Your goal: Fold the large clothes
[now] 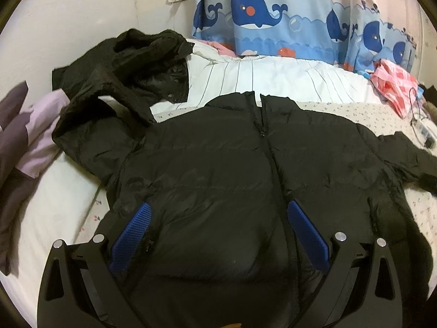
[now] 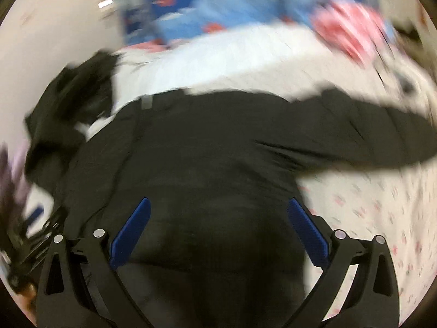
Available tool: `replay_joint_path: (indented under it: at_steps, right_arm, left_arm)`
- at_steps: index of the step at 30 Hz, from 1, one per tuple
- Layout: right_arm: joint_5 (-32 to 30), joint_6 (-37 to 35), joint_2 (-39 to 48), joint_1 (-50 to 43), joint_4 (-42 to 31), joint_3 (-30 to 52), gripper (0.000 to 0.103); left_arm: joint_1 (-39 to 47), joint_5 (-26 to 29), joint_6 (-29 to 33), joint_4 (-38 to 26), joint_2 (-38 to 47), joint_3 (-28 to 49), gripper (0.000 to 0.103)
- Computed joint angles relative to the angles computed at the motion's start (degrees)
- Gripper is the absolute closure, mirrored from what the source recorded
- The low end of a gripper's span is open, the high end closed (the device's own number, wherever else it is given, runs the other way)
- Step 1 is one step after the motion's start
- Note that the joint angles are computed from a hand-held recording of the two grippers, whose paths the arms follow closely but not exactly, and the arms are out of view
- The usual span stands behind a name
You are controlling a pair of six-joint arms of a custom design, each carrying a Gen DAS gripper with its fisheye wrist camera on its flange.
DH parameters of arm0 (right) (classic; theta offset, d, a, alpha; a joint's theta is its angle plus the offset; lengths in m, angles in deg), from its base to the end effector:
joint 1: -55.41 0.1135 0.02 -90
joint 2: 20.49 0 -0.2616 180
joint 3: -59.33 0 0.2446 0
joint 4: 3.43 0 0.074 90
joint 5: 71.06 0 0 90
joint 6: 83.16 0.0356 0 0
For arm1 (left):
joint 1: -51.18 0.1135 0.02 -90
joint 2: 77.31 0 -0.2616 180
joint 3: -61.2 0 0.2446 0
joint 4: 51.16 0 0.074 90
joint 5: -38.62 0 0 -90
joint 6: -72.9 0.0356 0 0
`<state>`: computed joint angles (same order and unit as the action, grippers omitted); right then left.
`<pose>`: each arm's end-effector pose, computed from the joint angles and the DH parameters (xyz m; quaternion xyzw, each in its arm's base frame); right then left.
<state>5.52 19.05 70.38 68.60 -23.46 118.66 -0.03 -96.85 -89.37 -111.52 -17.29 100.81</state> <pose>0.2902 0.0765 0.1620 -0.0465 0.9375 0.1795 0.2946 0.1040 -0.0889 0.1571 -0.1986 0.8981 0.1170 0.3744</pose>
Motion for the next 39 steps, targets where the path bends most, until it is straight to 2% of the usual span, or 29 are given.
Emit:
replay_joint_path:
  at_steps: [2,3,5,9,11,14,18,20,21,22,24,25,26,29,32,33,37,39]
  right_arm:
    - [-8.2,-1.7,3.0,-13.8,-1.8,1.0,0.006]
    - [-10.0,-2.5,4.5,-17.9,-2.3,2.0,0.006]
    - [-12.1,-4.9,10.1,-27.1,-3.9,6.8,0.006]
    - [-13.9,-7.1,24.5,-37.1,-7.2,21.4,0.006]
    - [-12.9,-6.6,30.5,-38.9,-8.6,28.2,0.006]
    - [-14.6,-3.7,40.0,-40.4,-10.3,39.9,0.006]
    - [-12.3,1.9,45.5,-38.7,-7.1,48.1,0.006]
    - [-13.1,3.8,46.8,-38.2,-4.1,49.4,0.006]
    - [-15.4,5.4,48.1,-38.3,-2.0,50.4,0.008]
    - [-16.8,6.3,47.9,-38.5,-0.1,49.4,0.016]
    - [-18.9,8.4,48.8,-38.6,0.8,50.7,0.074]
    - [-20.5,9.6,48.2,-38.9,3.0,50.1,0.084]
    - [-20.4,9.6,46.4,-39.0,5.2,48.5,0.089]
    - [-21.9,8.3,38.9,-39.6,14.8,40.8,0.092]
    - [-22.2,8.7,34.3,-40.3,20.3,35.9,0.093]
    - [-21.8,7.8,34.6,-40.3,19.2,36.4,0.093]
    - [-23.1,6.8,44.2,-40.6,4.8,48.6,0.093]
    - [-22.3,7.9,44.7,-40.7,5.0,48.3,0.095]
  left_arm:
    - [1.1,1.1,0.8,0.6,-2.0,-0.7,0.007]
    - [1.8,1.7,1.2,1.0,-3.2,-1.2,0.007]
    - [2.6,2.5,1.4,1.5,-4.6,-1.8,0.007]
    - [3.1,2.8,1.3,2.3,-3.8,-2.1,0.007]
    - [3.1,2.7,1.3,2.9,-2.1,-1.9,0.007]
    - [4.3,3.1,2.8,4.5,-0.5,-1.8,0.007]
    - [4.8,3.6,3.8,5.9,1.0,-1.9,0.007]
    - [4.9,3.6,4.0,6.4,1.4,-2.0,0.007]
    - [5.0,3.6,4.2,6.7,1.7,-2.0,0.007]
    - [5.0,3.6,4.4,6.9,2.1,-2.0,0.007]
    - [5.0,3.5,4.5,6.9,2.4,-1.9,0.007]
    - [5.0,3.4,4.5,6.9,2.4,-1.9,0.007]
    - [4.9,3.2,4.3,6.6,2.0,-1.9,0.007]
    - [4.4,2.2,2.9,4.9,-0.2,-2.0,0.007]
    - [4.9,2.4,2.5,4.4,-3.2,-2.7,0.007]
    - [5.6,3.0,3.0,4.6,-4.3,-3.1,0.007]
    - [8.0,4.8,4.9,5.8,-5.7,-4.1,0.007]
    - [8.8,4.7,5.4,5.3,-5.8,-4.0,0.007]
